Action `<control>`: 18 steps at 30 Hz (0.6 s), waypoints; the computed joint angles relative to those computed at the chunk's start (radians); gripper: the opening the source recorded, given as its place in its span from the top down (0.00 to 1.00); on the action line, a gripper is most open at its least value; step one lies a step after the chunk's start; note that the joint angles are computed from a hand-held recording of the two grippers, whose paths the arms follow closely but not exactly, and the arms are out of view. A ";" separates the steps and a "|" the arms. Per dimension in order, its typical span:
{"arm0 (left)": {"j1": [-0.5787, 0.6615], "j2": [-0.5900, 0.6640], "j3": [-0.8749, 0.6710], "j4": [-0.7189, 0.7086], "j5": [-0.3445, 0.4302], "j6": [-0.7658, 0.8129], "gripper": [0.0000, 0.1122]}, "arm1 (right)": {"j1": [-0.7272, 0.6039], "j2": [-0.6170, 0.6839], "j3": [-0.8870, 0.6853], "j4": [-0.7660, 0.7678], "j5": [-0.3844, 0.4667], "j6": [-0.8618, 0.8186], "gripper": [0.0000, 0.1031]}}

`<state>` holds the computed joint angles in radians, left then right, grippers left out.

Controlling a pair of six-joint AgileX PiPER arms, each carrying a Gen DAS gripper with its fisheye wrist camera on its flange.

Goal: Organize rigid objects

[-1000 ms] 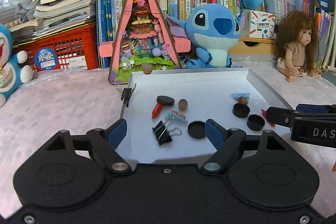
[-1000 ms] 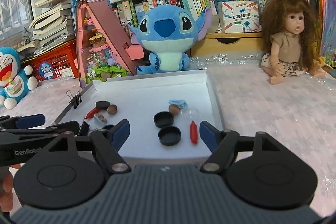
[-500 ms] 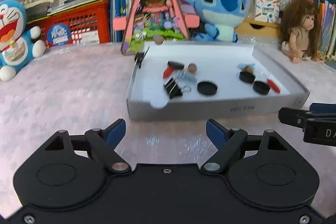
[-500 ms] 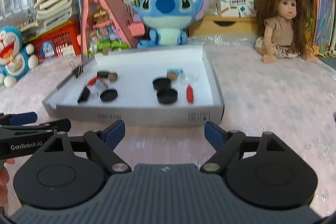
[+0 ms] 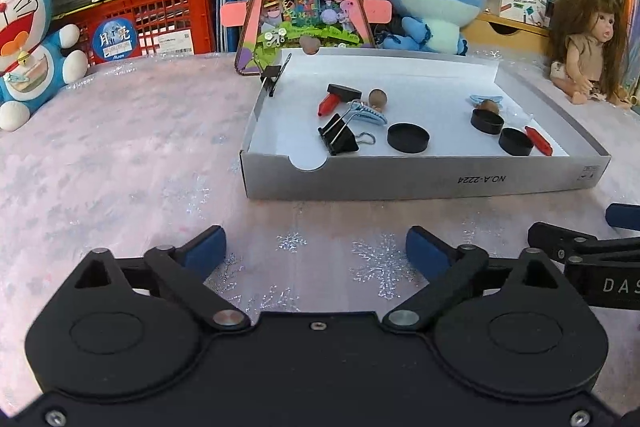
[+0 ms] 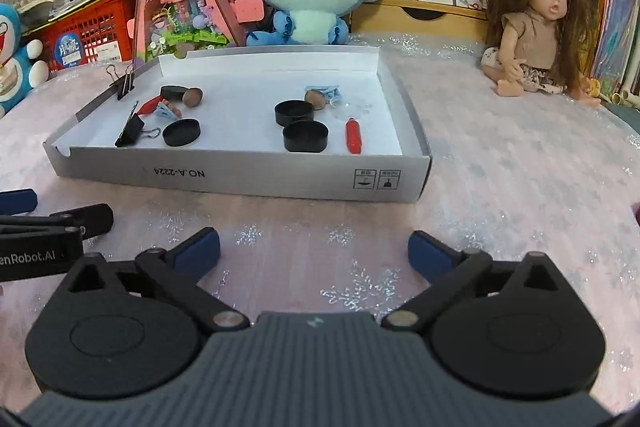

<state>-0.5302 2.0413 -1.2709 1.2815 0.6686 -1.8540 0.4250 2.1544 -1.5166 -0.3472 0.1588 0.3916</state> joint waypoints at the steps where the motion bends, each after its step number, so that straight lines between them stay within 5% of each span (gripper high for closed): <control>1: 0.000 0.003 -0.005 -0.008 0.004 0.007 0.11 | 0.000 0.000 0.001 0.000 0.000 0.000 0.00; 18: 0.004 0.005 -0.008 -0.016 0.003 0.006 0.08 | -0.004 0.001 -0.002 0.050 -0.001 -0.047 0.00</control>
